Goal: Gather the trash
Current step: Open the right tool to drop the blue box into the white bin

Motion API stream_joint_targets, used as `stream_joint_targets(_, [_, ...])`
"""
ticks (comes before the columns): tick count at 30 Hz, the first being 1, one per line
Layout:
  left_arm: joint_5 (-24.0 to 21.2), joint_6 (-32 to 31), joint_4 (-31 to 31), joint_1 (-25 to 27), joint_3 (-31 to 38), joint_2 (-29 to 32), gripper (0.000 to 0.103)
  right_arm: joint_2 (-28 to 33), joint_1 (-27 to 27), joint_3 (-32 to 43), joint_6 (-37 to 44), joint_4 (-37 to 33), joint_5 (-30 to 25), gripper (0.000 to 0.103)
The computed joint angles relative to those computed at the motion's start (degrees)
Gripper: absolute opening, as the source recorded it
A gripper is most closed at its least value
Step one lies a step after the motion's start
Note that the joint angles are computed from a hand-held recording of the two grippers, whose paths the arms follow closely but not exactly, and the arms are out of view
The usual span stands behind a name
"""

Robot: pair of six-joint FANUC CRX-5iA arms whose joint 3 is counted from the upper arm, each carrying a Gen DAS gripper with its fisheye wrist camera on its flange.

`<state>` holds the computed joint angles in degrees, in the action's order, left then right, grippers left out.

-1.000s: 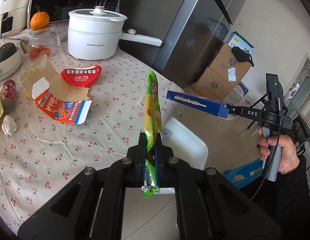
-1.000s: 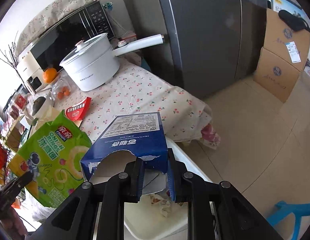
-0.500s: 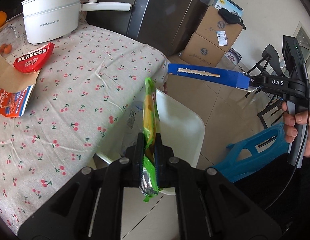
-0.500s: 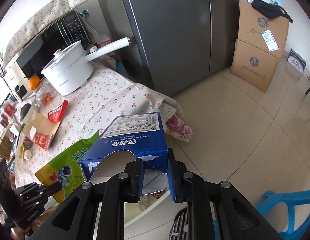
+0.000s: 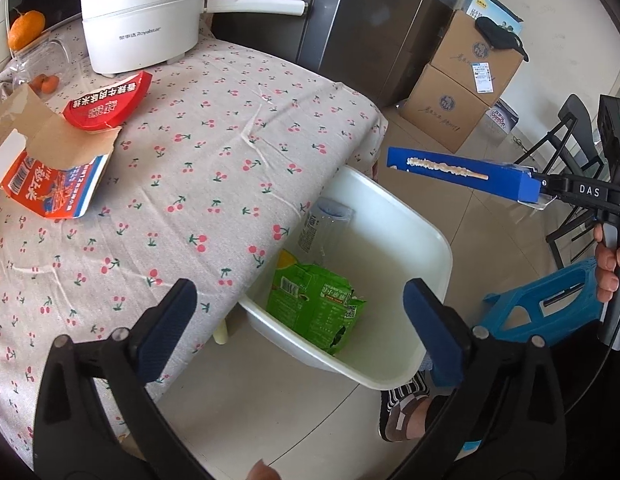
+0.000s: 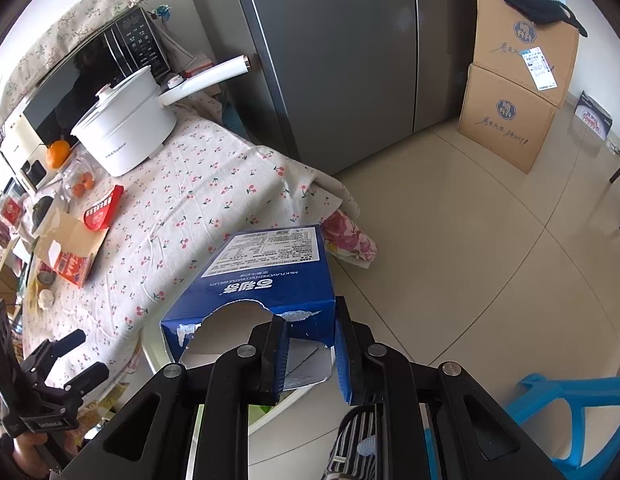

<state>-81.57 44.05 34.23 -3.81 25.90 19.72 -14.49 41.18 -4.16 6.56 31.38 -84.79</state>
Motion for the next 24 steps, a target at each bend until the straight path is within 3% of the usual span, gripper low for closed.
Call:
stream_joint_targets(4, [3.12,-0.52,-1.19,0.97,-1.53,-1.56,0.102,1.02,-0.25,0.9,2.17,-1.34,0.45,0.021])
stream_joint_targets(8, [0.65,0.87,-4.89,1.33,1.82,-0.28,0.102,2.69,-1.04,2.34,5.33,-4.04,0.97,0.021])
stream_joint_targets(24, [0.79,0.22,-6.78,4.74,1.22,-1.59,0.103,9.89,-3.39,9.01,12.87,-10.93,2.53,0.029])
